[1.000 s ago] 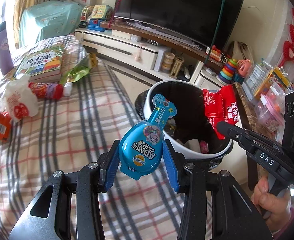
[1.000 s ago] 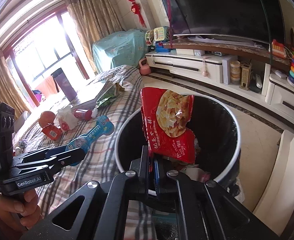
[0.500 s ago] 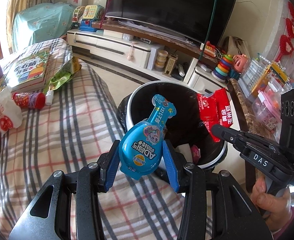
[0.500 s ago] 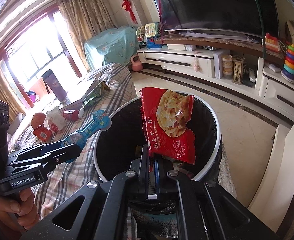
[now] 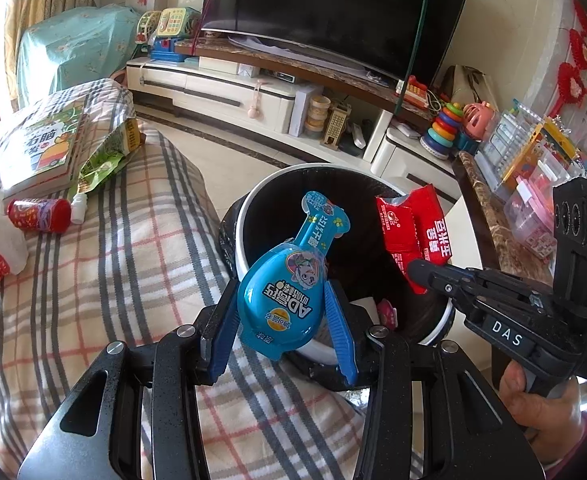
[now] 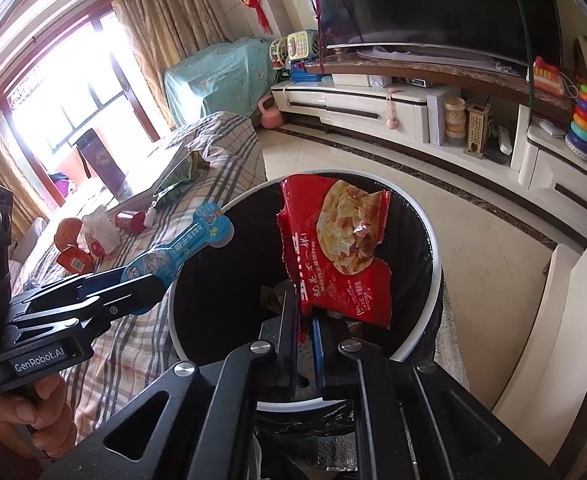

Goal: Collect trash
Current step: 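Carry the blue bottle with the left tool while the right tool carries the chip bag over the bin, then open the left tool to drop the blue bottle while the right tool drops the chip bag into the bin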

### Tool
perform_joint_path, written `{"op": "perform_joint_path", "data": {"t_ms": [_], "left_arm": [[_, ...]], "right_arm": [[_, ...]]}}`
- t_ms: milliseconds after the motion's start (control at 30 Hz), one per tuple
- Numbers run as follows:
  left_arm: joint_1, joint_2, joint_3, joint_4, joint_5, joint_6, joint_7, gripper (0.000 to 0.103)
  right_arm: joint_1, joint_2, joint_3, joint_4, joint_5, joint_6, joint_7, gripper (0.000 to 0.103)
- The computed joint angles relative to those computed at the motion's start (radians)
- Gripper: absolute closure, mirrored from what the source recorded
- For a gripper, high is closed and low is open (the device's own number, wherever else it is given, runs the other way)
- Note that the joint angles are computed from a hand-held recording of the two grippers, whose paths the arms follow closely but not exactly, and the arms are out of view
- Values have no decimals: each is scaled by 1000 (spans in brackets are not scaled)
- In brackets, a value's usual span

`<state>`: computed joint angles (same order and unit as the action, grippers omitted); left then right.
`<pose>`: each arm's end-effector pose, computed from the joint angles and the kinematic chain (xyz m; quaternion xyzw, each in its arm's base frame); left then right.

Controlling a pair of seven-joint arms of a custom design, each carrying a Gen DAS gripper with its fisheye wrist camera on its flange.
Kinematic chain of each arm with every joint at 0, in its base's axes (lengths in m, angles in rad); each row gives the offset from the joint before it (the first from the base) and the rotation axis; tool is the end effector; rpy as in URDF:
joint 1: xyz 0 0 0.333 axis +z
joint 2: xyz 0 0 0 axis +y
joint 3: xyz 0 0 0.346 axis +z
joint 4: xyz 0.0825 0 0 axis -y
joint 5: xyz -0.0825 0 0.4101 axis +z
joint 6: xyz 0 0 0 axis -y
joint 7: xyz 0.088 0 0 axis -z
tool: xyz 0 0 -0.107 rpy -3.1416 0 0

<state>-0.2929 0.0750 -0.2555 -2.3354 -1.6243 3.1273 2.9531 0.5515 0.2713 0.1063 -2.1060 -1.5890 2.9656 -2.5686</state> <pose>0.4824 -0.1930 0.3376 -0.5524 0.7522 -0.3379 0.1223 0.4333 0.4181 0.3201 -0.6597 0.6488 -0.1344 0.3547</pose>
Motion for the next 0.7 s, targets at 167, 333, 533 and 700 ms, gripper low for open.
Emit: {"op": "perform_joint_path", "data": {"t_ms": [167, 333, 533, 700], "left_arm": [[9, 15, -6, 1, 111, -17, -107, 61], [23, 17, -26, -7, 128, -6, -120, 57], [29, -8, -14, -32, 38, -13, -51, 49], [34, -41, 15, -77, -50, -24, -2, 42]], "right_arm": [[-7, 1, 1, 3, -8, 14, 9, 92], [-12, -3, -1, -1, -32, 19, 40, 74], [-19, -4, 14, -1, -54, 14, 69, 62], [-17, 2, 31, 16, -96, 9, 111, 39]]}}
